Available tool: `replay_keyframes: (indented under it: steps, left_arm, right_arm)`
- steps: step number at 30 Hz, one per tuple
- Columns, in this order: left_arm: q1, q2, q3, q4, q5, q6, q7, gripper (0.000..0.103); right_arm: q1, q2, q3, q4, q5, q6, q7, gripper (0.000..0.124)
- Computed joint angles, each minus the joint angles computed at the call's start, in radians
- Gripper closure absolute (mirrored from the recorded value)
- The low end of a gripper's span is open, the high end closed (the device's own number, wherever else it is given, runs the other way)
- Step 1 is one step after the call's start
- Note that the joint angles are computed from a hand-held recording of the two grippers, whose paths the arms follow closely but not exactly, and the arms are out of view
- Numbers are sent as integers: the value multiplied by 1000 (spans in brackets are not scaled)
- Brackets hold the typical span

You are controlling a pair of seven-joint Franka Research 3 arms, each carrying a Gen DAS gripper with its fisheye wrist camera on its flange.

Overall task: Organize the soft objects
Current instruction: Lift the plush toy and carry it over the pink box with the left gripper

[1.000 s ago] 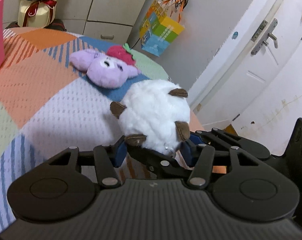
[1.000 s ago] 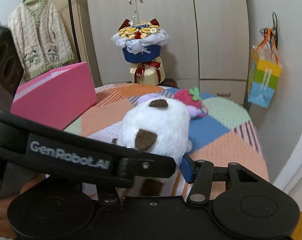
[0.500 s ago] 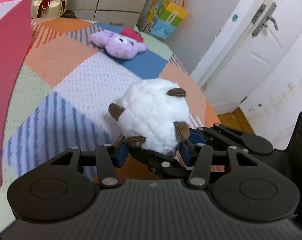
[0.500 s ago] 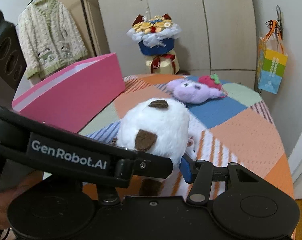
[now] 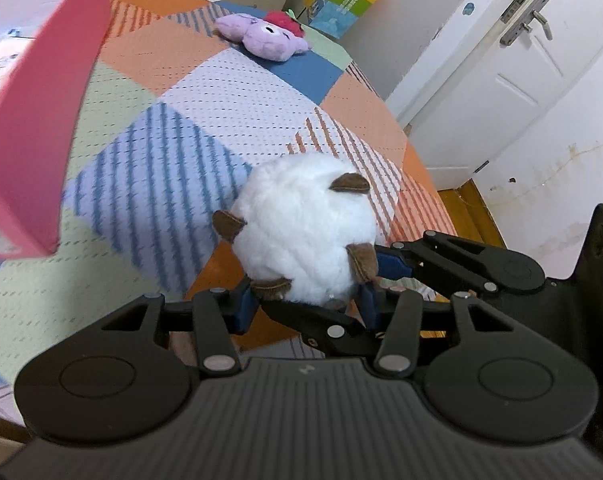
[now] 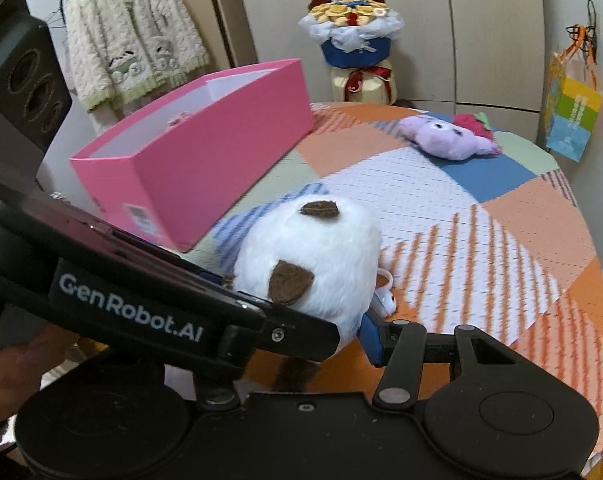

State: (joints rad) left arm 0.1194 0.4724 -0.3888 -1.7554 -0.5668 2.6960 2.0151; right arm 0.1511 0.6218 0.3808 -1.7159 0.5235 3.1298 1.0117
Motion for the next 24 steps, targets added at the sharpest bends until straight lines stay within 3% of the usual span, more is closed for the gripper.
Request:
replay_keyframes:
  steps: [6,13,17,24]
  left_arm:
    - [52,-119,-19,-110,-130,-9,104,55]
    - [33,-241,37,-191,-273,18,245,55]
    - [16,-284,82,-202,-345,34,314,55]
    - [-11,-305,154,-178,-447,114,415,55]
  right_arm:
    - [-47,-52,87,-60,-3,26,-69,66]
    - [-1,-108,69,-60,-28,6,-158,66]
    - [-24,-91,123,-2,-5,-18,-226,64]
    - [8,18,155,202,32,-50,-337,64]
